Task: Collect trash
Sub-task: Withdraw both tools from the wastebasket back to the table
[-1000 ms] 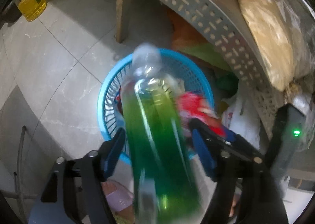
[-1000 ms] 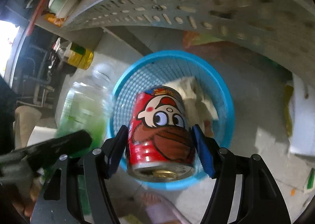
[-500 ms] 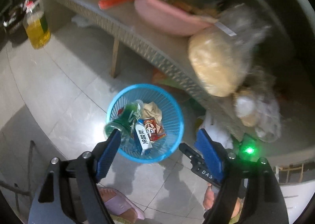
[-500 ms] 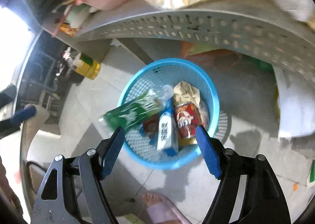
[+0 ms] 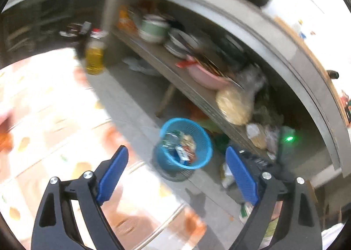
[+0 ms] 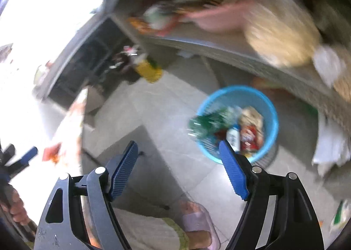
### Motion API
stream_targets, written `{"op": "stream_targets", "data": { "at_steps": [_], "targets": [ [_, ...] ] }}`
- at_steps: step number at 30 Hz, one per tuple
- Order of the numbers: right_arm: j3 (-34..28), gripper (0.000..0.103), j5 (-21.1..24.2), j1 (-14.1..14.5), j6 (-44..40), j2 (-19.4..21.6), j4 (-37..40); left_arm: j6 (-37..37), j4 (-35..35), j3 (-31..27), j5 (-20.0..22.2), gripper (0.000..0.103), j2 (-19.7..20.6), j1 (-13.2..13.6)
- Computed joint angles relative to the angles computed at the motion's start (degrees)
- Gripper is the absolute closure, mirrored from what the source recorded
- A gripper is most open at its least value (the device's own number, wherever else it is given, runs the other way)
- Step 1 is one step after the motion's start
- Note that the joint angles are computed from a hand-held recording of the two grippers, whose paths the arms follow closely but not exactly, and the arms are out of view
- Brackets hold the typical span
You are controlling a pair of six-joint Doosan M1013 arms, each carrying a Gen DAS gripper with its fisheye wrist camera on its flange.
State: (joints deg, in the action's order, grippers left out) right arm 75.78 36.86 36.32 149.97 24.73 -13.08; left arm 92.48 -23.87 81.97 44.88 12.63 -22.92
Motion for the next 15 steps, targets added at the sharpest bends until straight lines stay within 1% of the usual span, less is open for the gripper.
{"op": "stream_targets", "data": {
  "at_steps": [2,4,5,6,7,8,11,13,15],
  "targets": [
    [-3.00,0.030,0.06,0.37,-6.56,1.08,3.70,-2.77,1.91,3.98,-3.34,0.015,-3.18,1.09],
    [-6.06,0.030,0.52,0.83,-12.25,2.44,6.86,-8.53,6.81,8.12,-7.30,0.015,-6.56,2.08],
    [-8.05,0.030,1.20,1.12,-15.45,3.30,8.49,-10.66,8.94,9.44,-8.46,0.015,-7.69,2.47],
    [-10.33,0.030,2.02,1.43,-18.64,4.36,10.24,-14.22,12.90,10.91,-9.63,0.015,-8.98,2.73],
    [-12.53,0.030,2.71,1.74,-21.25,5.45,11.70,-19.67,19.30,12.53,-10.65,0.015,-10.35,2.86],
    [-14.19,0.030,3.20,2.01,-23.11,6.29,12.83,-22.92,23.16,13.73,-10.97,0.014,-11.43,3.29],
    [-20.53,0.029,5.30,3.01,-30.32,9.57,17.97,-31.49,30.25,16.44,-11.28,0.015,-13.55,4.58],
    [-26.14,0.030,7.89,3.93,-35.72,12.62,20.96,-36.94,35.10,18.37,-12.54,0.015,-15.05,5.61],
    [-31.28,0.030,10.65,4.83,-39.97,15.48,22.59,-39.87,37.99,19.85,-12.98,0.015,-16.29,6.48]
  ]
}}
